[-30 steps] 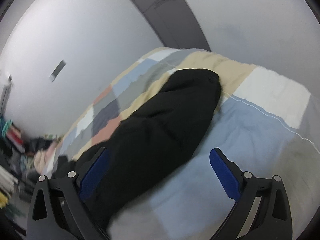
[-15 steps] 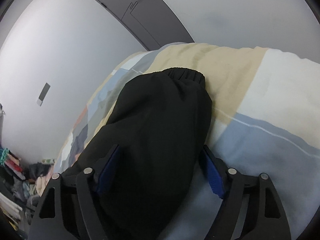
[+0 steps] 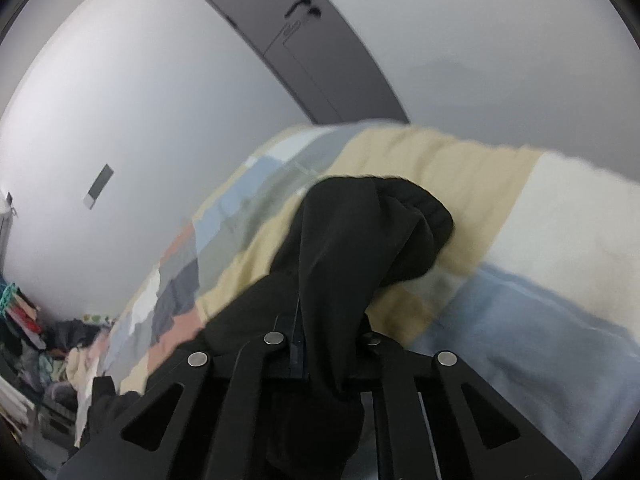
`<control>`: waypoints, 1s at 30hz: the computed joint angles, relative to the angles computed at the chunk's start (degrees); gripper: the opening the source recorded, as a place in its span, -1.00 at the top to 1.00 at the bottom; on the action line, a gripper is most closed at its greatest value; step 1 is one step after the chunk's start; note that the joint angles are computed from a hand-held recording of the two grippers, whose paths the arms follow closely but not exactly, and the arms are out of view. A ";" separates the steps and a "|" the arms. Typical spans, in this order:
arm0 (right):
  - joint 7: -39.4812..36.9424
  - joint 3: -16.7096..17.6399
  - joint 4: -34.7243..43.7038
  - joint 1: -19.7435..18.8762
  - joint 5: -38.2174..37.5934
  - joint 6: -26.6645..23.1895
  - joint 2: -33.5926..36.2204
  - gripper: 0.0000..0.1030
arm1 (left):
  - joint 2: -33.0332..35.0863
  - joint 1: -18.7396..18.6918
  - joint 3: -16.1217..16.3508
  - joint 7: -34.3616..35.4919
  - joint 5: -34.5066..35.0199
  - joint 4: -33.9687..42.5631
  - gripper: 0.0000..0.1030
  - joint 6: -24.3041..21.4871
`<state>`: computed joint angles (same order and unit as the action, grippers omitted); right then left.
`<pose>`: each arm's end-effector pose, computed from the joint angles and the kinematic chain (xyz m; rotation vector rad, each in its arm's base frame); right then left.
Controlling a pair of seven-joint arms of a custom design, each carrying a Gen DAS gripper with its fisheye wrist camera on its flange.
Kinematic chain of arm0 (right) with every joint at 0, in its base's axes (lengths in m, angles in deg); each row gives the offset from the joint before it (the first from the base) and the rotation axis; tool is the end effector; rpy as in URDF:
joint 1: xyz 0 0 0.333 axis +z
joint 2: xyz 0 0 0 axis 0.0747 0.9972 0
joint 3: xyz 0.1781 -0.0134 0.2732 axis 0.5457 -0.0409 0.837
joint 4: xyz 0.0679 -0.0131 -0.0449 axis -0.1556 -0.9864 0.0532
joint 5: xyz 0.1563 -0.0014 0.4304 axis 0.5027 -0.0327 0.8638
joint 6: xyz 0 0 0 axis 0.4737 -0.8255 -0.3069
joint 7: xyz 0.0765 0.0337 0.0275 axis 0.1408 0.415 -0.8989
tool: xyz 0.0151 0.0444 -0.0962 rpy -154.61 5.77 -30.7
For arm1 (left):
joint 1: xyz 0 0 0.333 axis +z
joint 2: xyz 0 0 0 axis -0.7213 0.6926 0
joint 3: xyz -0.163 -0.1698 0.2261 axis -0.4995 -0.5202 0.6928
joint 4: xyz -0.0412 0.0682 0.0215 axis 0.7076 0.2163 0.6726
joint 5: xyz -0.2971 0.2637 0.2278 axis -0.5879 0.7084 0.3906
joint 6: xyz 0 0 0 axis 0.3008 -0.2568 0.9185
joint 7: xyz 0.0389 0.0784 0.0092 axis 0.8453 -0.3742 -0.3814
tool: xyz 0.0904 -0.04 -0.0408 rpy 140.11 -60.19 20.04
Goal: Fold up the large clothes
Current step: 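Lift the sleeve with the right tool and fold it across the jacket body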
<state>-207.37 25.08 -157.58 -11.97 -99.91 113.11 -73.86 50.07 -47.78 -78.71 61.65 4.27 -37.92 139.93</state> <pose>0.4308 0.0549 0.4697 -0.3543 2.1980 -0.8420 0.6602 -0.0996 0.4702 -1.5451 2.0534 -0.9863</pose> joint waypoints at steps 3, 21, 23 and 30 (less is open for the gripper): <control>-3.82 -0.95 -1.23 3.96 4.44 -6.39 -4.79 0.91 | -1.99 0.39 -0.49 7.76 -7.54 -1.06 -0.99 -0.45; -21.85 4.70 13.40 12.85 12.09 -29.91 -10.72 0.96 | -10.28 -2.39 6.05 19.18 -15.97 -6.18 -0.99 -3.86; -23.02 5.79 17.31 12.95 10.99 -31.46 -7.89 0.96 | -10.89 -2.52 6.91 20.92 -17.87 -6.51 -0.99 -5.10; -27.03 10.03 34.44 13.72 3.81 -36.94 6.09 0.96 | -13.08 -2.34 8.97 28.11 -24.46 -7.38 -0.99 -8.18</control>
<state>-234.40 35.11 -123.14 1.75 -96.10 76.17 -67.77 36.99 -50.12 -69.74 89.76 -20.19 -45.30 131.75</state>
